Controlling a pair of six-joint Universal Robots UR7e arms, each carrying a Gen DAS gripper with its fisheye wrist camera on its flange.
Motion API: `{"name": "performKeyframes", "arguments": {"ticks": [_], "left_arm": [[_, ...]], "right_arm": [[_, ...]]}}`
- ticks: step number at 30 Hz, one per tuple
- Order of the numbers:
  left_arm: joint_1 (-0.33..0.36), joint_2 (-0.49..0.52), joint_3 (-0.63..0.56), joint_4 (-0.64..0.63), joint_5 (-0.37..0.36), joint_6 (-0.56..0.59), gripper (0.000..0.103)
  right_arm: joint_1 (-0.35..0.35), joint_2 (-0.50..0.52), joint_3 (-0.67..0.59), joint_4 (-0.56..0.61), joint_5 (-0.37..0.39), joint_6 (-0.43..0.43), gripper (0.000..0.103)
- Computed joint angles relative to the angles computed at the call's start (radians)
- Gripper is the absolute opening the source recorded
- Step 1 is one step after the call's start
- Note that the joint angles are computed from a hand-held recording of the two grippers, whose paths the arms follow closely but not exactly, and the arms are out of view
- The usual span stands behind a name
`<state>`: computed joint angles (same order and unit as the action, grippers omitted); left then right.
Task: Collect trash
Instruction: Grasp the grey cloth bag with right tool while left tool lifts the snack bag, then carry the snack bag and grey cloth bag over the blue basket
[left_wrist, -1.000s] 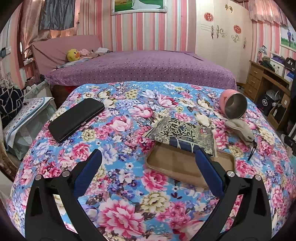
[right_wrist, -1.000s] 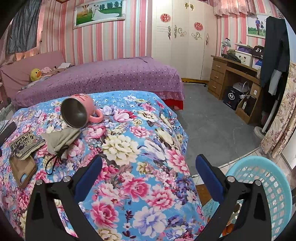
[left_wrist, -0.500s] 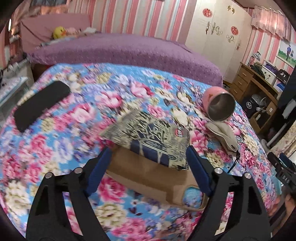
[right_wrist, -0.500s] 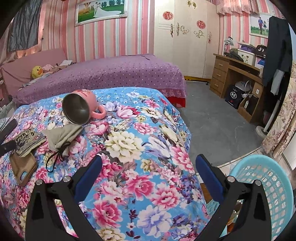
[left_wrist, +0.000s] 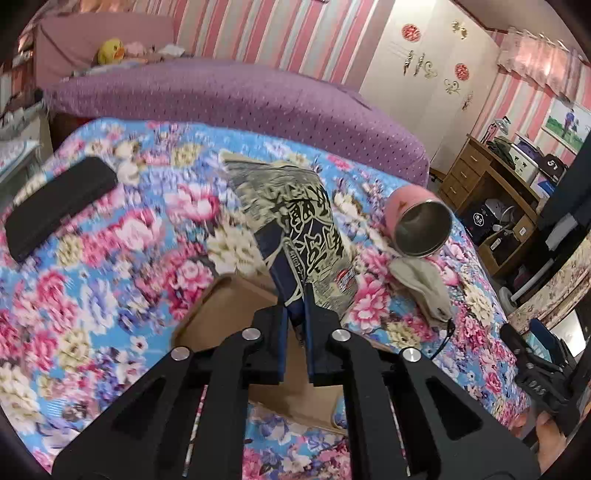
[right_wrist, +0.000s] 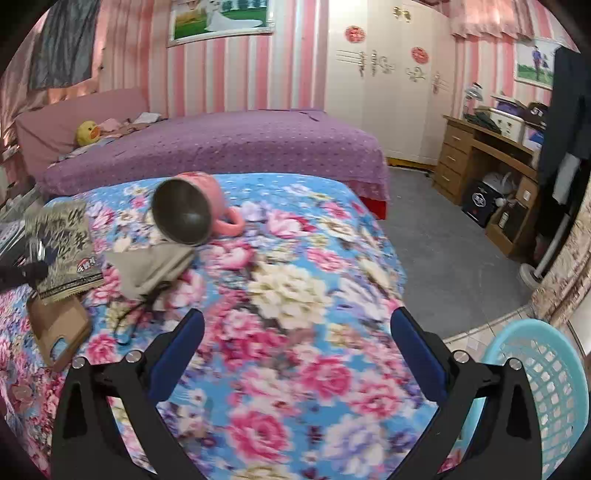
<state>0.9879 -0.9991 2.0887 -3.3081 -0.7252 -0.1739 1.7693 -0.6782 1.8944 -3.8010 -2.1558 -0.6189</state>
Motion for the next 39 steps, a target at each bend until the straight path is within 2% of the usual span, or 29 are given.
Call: {"name": "performKeyframes", "arguments": {"ticks": [6,9,11,13,14,15,16,17,20,25,32,36,39], "left_arm": [[-0.071,-0.024,0.05,-0.118,0.093,0.097,0.001],[-0.09,-0.033,0.065,-0.148,0.127,0.133,0.001],[-0.1,-0.026,0.067,-0.155,0.17,0.154,0.001],[-0.102,-0.028,0.072,-0.147,0.193,0.154,0.001],[-0.099,-0.028,0.071,-0.136,0.203,0.147,0.001],[-0.096,-0.029,0.07,-0.13,0.206,0.144,0.001],[-0.094,-0.027,0.069,-0.129,0.208,0.144,0.001],[-0.093,-0.025,0.067,-0.126,0.213,0.144,0.001],[-0.092,-0.02,0.067,-0.129,0.213,0.151,0.001],[-0.117,-0.014,0.088,-0.161,0.233,0.161,0.001],[-0.184,-0.023,0.14,-0.167,0.257,0.104,0.001],[-0.225,-0.015,0.151,-0.147,0.248,0.063,0.001],[-0.261,0.011,0.148,-0.123,0.269,0.048,0.001]], "right_arm": [[0.036,0.046,-0.04,0.061,0.045,-0.011,0.098],[0.054,0.081,-0.083,0.105,0.039,-0.034,0.095],[0.063,0.1,-0.126,0.17,0.039,-0.036,0.081],[0.064,0.109,-0.155,0.239,0.037,-0.022,0.076],[0.06,0.107,-0.159,0.281,0.047,-0.009,0.068],[0.057,0.105,-0.161,0.311,0.053,-0.002,0.06],[0.054,0.103,-0.165,0.351,0.058,0.006,0.044],[0.053,0.102,-0.164,0.356,0.066,0.005,0.033],[0.054,0.086,-0.128,0.286,0.109,-0.021,0.024],[0.055,0.045,-0.059,0.178,0.141,-0.058,0.023],[0.043,-0.055,0.07,0.061,0.167,-0.078,0.023],[0.027,-0.121,0.136,0.024,0.167,-0.079,0.023],[0.006,-0.179,0.177,0.013,0.161,-0.078,0.023]]}}
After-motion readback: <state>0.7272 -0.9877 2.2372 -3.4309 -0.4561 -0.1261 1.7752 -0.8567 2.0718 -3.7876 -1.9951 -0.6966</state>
